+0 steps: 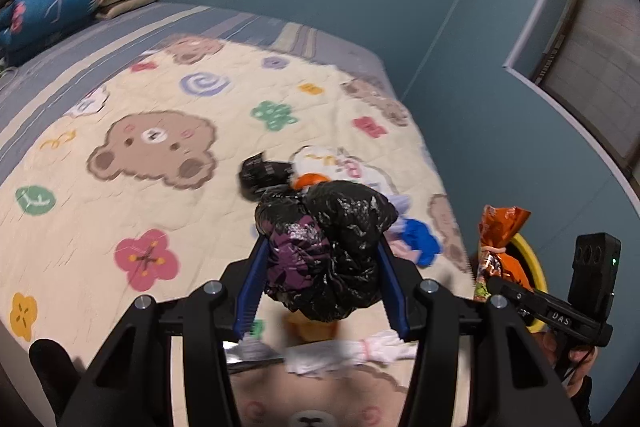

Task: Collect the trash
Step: 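Carry the black bag and orange wrapper over the yellow bin and release both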

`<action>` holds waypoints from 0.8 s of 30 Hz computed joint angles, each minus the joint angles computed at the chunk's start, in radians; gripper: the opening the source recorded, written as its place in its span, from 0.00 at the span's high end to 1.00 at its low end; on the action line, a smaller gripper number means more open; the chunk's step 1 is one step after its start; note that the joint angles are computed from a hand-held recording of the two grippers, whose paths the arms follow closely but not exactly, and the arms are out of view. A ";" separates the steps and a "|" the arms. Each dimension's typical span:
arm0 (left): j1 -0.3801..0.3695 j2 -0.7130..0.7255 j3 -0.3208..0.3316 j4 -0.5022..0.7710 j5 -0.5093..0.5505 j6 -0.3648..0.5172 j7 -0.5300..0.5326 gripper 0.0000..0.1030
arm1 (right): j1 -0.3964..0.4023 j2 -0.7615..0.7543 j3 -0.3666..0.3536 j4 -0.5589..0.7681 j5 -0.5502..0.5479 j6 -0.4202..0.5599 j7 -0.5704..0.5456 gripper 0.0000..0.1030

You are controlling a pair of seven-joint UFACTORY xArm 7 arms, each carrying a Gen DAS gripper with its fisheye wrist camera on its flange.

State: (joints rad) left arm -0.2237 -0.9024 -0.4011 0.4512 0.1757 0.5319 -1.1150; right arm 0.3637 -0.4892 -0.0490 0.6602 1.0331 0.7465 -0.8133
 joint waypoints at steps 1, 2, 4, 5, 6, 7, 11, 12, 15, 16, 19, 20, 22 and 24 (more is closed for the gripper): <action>0.002 0.011 -0.010 0.018 0.004 -0.005 0.000 0.53 | -0.010 -0.024 -0.004 -0.003 -0.012 0.005 0.006 0.85; 0.004 0.026 -0.019 0.037 0.009 -0.012 0.001 0.53 | -0.016 -0.041 -0.007 -0.006 -0.024 0.007 0.013 0.85; 0.010 0.054 -0.038 0.072 0.020 -0.025 -0.001 0.53 | -0.031 -0.071 -0.018 -0.007 -0.052 0.016 0.036 0.85; 0.014 0.070 -0.049 0.090 0.025 -0.030 -0.004 0.53 | -0.035 -0.081 -0.025 -0.005 -0.062 0.019 0.046 0.85; 0.016 0.087 -0.057 0.108 0.030 -0.037 -0.005 0.53 | -0.042 -0.097 -0.034 -0.005 -0.075 0.023 0.053 0.85; 0.020 0.107 -0.065 0.129 0.036 -0.047 -0.006 0.53 | -0.048 -0.110 -0.040 -0.003 -0.088 0.028 0.064 0.85; 0.039 0.175 -0.101 0.207 0.069 -0.080 -0.015 0.53 | -0.068 -0.158 -0.079 -0.003 -0.131 0.042 0.089 0.85; 0.043 0.194 -0.108 0.226 0.077 -0.089 -0.016 0.53 | -0.074 -0.170 -0.086 -0.002 -0.141 0.042 0.092 0.85; 0.053 0.260 -0.125 0.286 0.101 -0.123 -0.016 0.53 | -0.090 -0.193 -0.115 0.013 -0.172 0.048 0.105 0.85; 0.056 0.278 -0.131 0.303 0.109 -0.130 -0.019 0.53 | -0.097 -0.201 -0.124 0.020 -0.181 0.050 0.113 0.85; 0.074 0.350 -0.156 0.367 0.146 -0.158 -0.027 0.53 | -0.115 -0.219 -0.150 0.032 -0.205 0.046 0.119 0.85; 0.080 0.372 -0.166 0.389 0.162 -0.162 -0.033 0.53 | -0.118 -0.223 -0.161 0.034 -0.210 0.045 0.117 0.85; 0.100 0.424 -0.192 0.442 0.204 -0.171 -0.045 0.53 | -0.132 -0.229 -0.177 0.042 -0.226 0.041 0.121 0.85; 0.114 0.486 -0.214 0.500 0.254 -0.173 -0.060 0.53 | -0.146 -0.233 -0.191 0.051 -0.243 0.033 0.124 0.85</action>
State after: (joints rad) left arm -0.1102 -0.4163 -0.6147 0.9516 0.4292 0.3585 -1.1747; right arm 0.2174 -0.7221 -0.2400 0.7107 0.7896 0.7791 -0.6893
